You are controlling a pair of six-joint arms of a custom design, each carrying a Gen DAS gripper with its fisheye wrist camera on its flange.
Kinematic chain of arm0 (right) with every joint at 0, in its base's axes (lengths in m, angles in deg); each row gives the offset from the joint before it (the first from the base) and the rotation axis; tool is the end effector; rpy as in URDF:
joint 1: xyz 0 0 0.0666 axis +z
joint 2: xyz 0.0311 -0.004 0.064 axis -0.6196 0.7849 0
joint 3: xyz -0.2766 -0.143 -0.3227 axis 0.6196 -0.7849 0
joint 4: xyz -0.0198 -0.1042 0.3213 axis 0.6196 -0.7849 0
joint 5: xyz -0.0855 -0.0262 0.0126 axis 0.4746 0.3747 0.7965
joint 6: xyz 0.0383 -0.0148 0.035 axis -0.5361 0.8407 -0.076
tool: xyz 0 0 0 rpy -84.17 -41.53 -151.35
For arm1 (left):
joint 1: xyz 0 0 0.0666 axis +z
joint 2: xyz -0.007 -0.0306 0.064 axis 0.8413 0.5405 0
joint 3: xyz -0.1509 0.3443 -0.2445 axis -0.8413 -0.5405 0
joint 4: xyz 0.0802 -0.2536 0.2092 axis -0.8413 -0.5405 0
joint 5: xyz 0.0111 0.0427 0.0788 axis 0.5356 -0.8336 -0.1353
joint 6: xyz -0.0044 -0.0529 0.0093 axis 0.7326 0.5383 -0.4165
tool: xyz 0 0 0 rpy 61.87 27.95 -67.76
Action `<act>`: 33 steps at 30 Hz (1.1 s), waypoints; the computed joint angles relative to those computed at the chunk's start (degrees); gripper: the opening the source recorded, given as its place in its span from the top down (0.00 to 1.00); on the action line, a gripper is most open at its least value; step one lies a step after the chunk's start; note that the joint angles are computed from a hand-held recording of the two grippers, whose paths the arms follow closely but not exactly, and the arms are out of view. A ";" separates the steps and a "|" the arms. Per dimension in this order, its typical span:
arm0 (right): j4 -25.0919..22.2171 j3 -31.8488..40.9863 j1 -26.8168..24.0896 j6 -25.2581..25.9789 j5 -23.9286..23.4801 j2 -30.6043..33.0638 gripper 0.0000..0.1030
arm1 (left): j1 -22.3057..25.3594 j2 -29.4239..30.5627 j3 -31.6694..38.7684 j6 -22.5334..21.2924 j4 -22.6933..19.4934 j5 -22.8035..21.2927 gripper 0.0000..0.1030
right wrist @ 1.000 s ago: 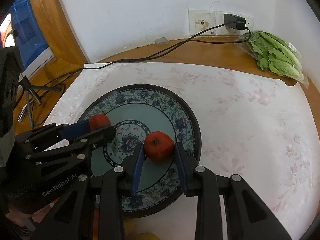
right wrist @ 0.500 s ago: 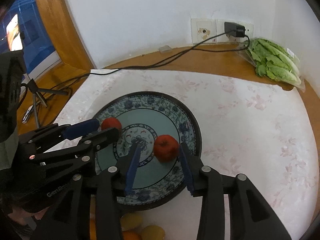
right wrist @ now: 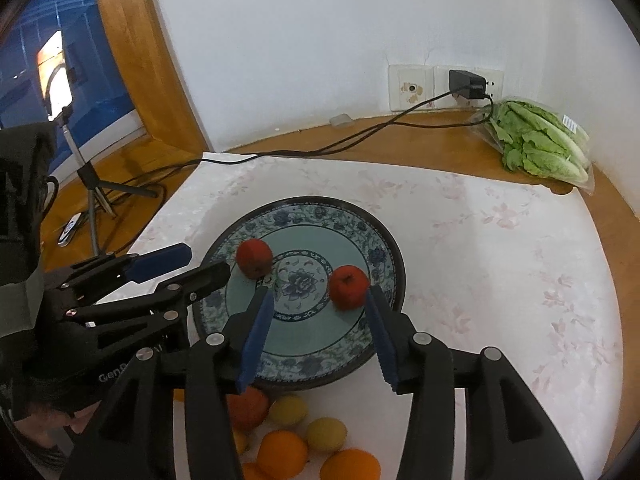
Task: Organize fruits
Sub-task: 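Lower the left tool's apple onto the plate and open while the right tool releases its apple there, then withdraw both open tools from the plate back to the fruit pile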
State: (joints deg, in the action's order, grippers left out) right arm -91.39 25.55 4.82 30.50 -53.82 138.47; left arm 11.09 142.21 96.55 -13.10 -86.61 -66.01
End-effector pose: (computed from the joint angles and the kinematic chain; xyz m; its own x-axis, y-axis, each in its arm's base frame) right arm 0.3143 0.2701 0.4310 -0.7207 0.3049 -0.6226 0.2770 0.9499 0.1445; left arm 0.3910 -0.4076 0.4298 -0.6400 0.4319 -0.6355 0.6189 0.7799 -0.0931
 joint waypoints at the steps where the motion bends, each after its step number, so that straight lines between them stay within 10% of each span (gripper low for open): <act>1: -0.09 0.00 0.21 -0.14 0.20 -0.07 0.52 | -0.04 -0.37 -0.33 0.06 0.12 -0.30 0.57; 33: -7.27 -1.23 9.86 -12.58 6.12 -3.35 0.48 | -0.74 -7.96 -9.35 1.47 0.12 -1.50 0.53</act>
State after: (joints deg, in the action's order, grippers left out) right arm -98.66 24.33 14.67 17.92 -47.69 135.13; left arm 10.34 134.25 87.20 -11.63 -86.49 -67.52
